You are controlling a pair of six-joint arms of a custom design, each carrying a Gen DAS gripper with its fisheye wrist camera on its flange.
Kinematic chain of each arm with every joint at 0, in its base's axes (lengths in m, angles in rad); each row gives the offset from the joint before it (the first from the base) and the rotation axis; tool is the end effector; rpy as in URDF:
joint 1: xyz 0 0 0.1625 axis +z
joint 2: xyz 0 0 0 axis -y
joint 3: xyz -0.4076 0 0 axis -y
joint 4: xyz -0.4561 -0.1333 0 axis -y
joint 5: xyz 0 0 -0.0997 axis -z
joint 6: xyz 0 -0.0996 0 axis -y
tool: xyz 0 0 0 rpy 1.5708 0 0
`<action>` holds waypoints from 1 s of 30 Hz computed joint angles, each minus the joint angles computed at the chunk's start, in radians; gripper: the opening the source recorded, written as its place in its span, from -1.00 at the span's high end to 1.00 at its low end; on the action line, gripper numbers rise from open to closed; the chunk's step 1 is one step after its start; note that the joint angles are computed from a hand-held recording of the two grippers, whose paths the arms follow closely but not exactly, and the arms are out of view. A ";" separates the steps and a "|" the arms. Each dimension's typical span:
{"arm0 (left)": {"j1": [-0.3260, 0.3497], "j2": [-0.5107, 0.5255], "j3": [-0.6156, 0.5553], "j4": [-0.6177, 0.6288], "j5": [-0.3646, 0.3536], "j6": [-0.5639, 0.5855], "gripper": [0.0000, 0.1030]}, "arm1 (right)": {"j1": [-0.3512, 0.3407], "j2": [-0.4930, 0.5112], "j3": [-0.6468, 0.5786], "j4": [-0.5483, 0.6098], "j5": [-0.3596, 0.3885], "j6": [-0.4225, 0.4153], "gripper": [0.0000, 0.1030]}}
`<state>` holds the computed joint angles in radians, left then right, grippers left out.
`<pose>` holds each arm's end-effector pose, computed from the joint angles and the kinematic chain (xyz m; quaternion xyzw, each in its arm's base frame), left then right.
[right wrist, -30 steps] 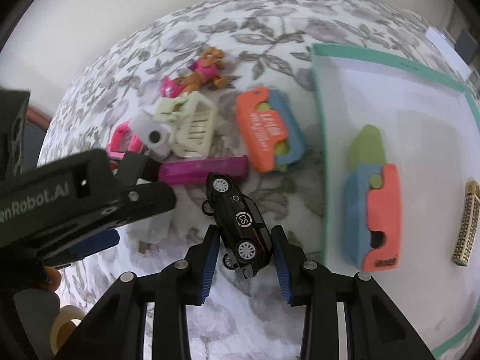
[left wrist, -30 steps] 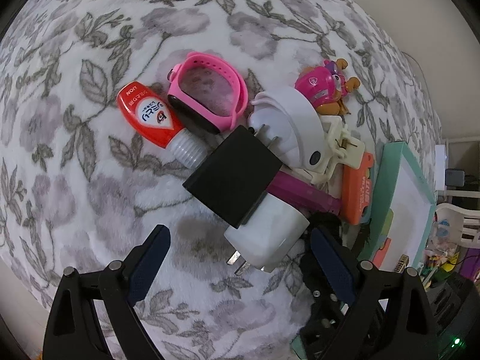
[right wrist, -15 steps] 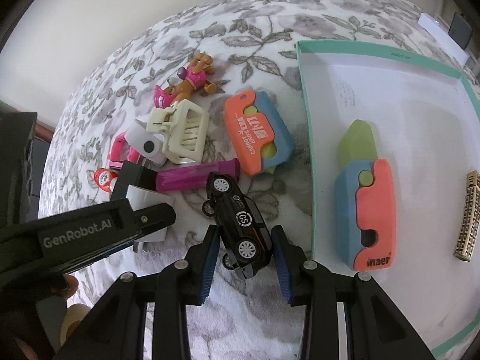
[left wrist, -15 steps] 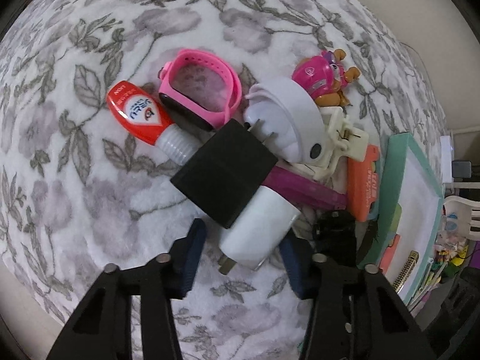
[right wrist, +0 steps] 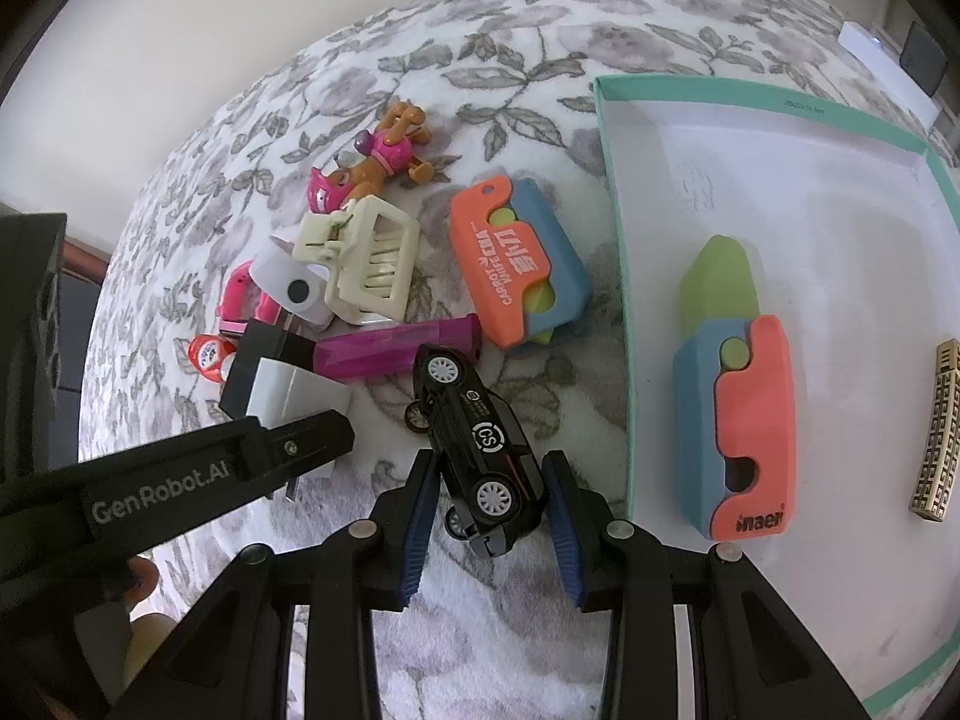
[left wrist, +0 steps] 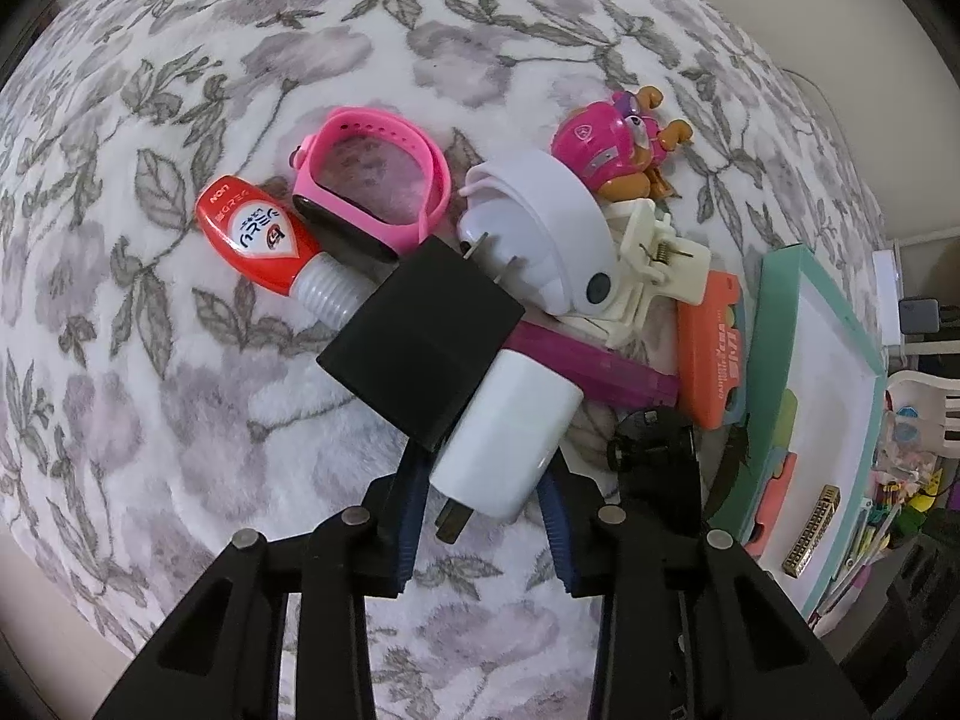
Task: Organize rigid objects
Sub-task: 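Grasp the white charger with left tool while right tool grasps black toy car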
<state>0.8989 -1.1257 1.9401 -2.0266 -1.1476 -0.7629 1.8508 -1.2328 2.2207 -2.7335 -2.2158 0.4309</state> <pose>-0.2060 -0.5389 0.0786 -0.0063 0.9627 -0.0045 0.2703 0.2083 -0.4585 0.1052 -0.0988 -0.9401 0.1875 0.2672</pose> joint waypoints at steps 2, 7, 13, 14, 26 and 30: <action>-0.007 -0.010 0.001 0.003 -0.004 -0.001 0.31 | 0.000 -0.003 0.001 0.003 0.001 0.005 0.27; -0.017 -0.071 0.017 0.024 -0.019 0.019 0.34 | 0.000 -0.008 0.003 0.002 0.003 0.018 0.27; -0.024 -0.063 0.009 0.039 -0.003 0.034 0.35 | -0.001 -0.009 0.005 -0.003 0.007 0.020 0.27; -0.026 -0.061 0.007 0.043 0.001 0.038 0.35 | -0.002 -0.010 0.006 -0.004 0.009 0.021 0.27; -0.045 -0.047 -0.002 0.030 0.053 0.038 0.34 | -0.004 -0.022 0.016 -0.008 0.029 0.039 0.28; -0.044 -0.056 -0.007 0.036 0.055 0.032 0.33 | -0.003 -0.022 0.016 -0.006 0.030 0.042 0.28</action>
<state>0.8546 -1.1819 1.9326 -1.9909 -1.0925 -0.7311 1.8478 -1.2548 2.2364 -2.7393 -2.1855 0.4729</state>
